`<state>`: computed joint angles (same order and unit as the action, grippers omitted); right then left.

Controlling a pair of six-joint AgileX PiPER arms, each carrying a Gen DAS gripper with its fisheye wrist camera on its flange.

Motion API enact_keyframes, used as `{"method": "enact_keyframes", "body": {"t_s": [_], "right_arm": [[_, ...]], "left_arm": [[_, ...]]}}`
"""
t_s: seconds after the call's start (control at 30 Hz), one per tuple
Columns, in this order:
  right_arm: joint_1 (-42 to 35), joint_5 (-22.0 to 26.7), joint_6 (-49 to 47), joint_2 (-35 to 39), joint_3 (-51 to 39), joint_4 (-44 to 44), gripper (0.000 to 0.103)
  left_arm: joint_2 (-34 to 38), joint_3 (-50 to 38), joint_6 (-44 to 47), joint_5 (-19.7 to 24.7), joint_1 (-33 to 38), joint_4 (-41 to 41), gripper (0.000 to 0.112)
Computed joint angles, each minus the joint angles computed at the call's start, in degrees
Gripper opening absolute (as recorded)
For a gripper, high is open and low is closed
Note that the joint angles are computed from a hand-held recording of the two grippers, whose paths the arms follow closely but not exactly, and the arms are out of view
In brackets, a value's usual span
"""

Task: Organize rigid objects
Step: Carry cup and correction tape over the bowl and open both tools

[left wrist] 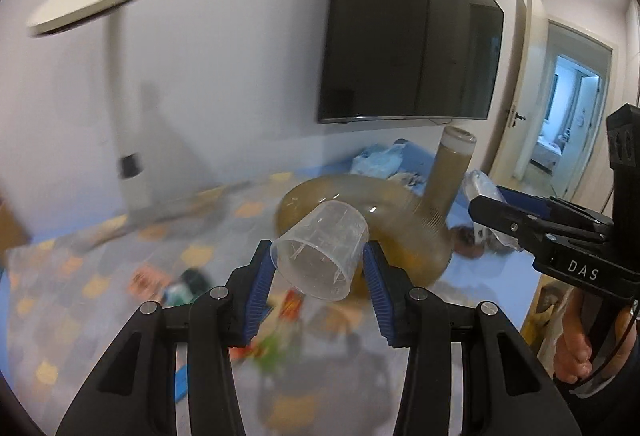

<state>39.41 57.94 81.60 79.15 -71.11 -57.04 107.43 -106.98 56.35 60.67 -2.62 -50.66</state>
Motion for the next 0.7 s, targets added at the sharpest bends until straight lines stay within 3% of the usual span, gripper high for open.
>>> {"method": "enact_keyframes", "body": {"t_s": [0.13,0.27,0.5,0.57,0.6,0.63,0.7], "right_arm": [[-10.46,-2.21,-12.79,1.08,-0.57,11.44,0.048],[-19.03,-5.62,-24.64,5.18,0.19,23.19,0.048],[-25.81,-7.19,-32.19,7.86,1.83,30.77,0.048],[-27.15,-6.32,-33.47,8.46,0.78,31.86,0.051],[-27.21,-5.76,-33.06,8.58,0.37,31.58,0.062],[-27.01,-5.07,-31.82,8.3,0.27,30.71,0.066],[-26.55,-5.88,-28.01,6.22,2.18,28.0,0.067]], "left_arm": [[7.69,-8.7,-8.62,1.09,-6.99,6.65,0.042],[12.86,-11.52,-13.2,0.12,-12.34,13.85,0.042],[17.18,-15.21,-17.07,-0.21,-16.79,21.15,0.043],[16.72,-14.13,-16.88,-1.21,-17.12,21.56,0.053],[16.0,-12.97,-16.95,-2.36,-16.97,21.8,0.068],[16.36,-13.78,-17.37,-2.36,-16.8,21.8,0.077],[15.73,-13.52,-16.15,-1.02,-14.63,19.22,0.077]]}}
